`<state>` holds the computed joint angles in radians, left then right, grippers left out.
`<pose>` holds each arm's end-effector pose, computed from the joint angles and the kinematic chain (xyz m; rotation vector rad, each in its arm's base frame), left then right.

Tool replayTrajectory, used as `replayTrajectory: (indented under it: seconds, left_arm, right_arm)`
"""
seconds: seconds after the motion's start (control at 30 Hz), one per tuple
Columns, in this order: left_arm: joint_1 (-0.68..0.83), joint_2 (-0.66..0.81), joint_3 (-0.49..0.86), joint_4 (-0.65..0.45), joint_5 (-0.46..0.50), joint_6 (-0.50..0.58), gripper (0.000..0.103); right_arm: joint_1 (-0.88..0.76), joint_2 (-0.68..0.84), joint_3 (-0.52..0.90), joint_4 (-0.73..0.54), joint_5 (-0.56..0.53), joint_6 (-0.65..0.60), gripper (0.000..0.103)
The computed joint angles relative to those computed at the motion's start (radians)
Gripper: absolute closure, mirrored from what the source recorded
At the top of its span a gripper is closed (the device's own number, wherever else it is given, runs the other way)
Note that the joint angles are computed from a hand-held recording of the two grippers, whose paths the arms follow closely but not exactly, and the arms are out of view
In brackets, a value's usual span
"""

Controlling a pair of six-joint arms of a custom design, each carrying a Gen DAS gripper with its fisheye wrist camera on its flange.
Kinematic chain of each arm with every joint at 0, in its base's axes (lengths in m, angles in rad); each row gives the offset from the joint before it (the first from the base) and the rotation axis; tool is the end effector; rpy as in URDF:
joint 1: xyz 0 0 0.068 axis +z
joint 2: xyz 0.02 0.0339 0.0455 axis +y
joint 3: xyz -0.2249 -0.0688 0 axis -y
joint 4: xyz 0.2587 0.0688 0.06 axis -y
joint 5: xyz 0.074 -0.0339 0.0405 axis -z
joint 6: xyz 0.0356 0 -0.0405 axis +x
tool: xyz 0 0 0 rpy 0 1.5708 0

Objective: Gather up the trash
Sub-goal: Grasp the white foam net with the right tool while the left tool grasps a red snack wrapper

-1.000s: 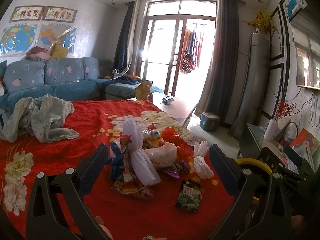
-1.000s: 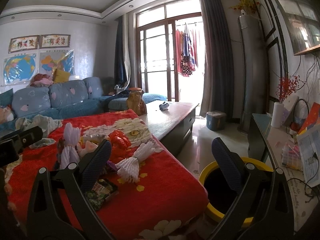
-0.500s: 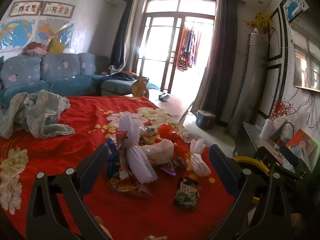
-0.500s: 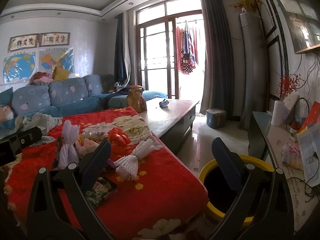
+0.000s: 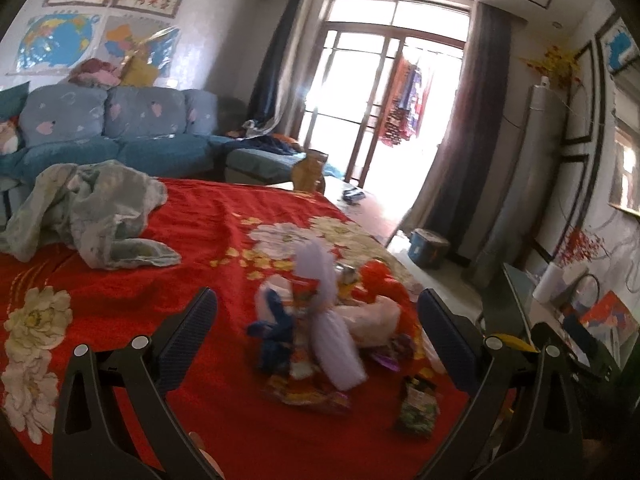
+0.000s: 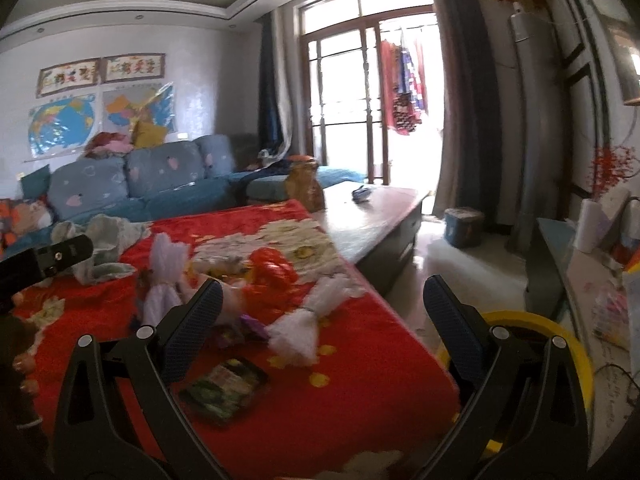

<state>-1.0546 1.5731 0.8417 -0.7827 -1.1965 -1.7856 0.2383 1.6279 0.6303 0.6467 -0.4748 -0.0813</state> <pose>0.1562 -0.2081 0.1234 -0.7310 1.8048 0.1446 0.3098 0.0920 0.1169 -0.6175 1.8188 0.5606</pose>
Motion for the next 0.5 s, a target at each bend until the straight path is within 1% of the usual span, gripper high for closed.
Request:
replayTrajectory:
  seconds: [0.03, 0.1, 0.2, 0.27, 0.33, 0.4, 0.43, 0.5]
  left_arm:
    - [0.004, -0.026, -0.021, -0.011, -0.001, -0.012, 0.006]
    - [0.006, -0.071, -0.049, -0.073, -0.009, -0.064, 0.006]
    - [0.014, -0.153, -0.096, -0.149, -0.009, -0.104, 0.006]
    - [0.022, -0.255, -0.158, -0.146, -0.012, -0.06, 0.006]
    - [0.033, -0.327, -0.19, -0.191, -0.012, -0.046, 0.006]
    - [0.047, -0.397, -0.225, -0.191, -0.014, 0.016, 0.006]
    - [0.062, -0.434, -0.242, -0.188, -0.006, 0.054, 0.006]
    - [0.099, -0.524, -0.29, -0.12, 0.021, 0.167, 0.006]
  right_arm:
    - [0.016, 0.001, 0.009, -0.012, -0.001, 0.001, 0.011]
    - [0.055, 0.006, 0.028, -0.037, -0.007, -0.002, 0.011]
    - [0.118, 0.019, 0.055, -0.082, -0.013, -0.028, 0.011]
    - [0.151, 0.031, 0.073, -0.112, -0.015, -0.052, 0.011]
    - [0.188, 0.043, 0.091, -0.15, -0.021, -0.081, 0.011]
    - [0.231, 0.061, 0.111, -0.184, -0.022, -0.108, 0.011]
    - [0.242, 0.065, 0.12, -0.203, -0.02, -0.12, 0.012]
    - [0.273, 0.089, 0.142, -0.228, -0.019, -0.139, 0.022]
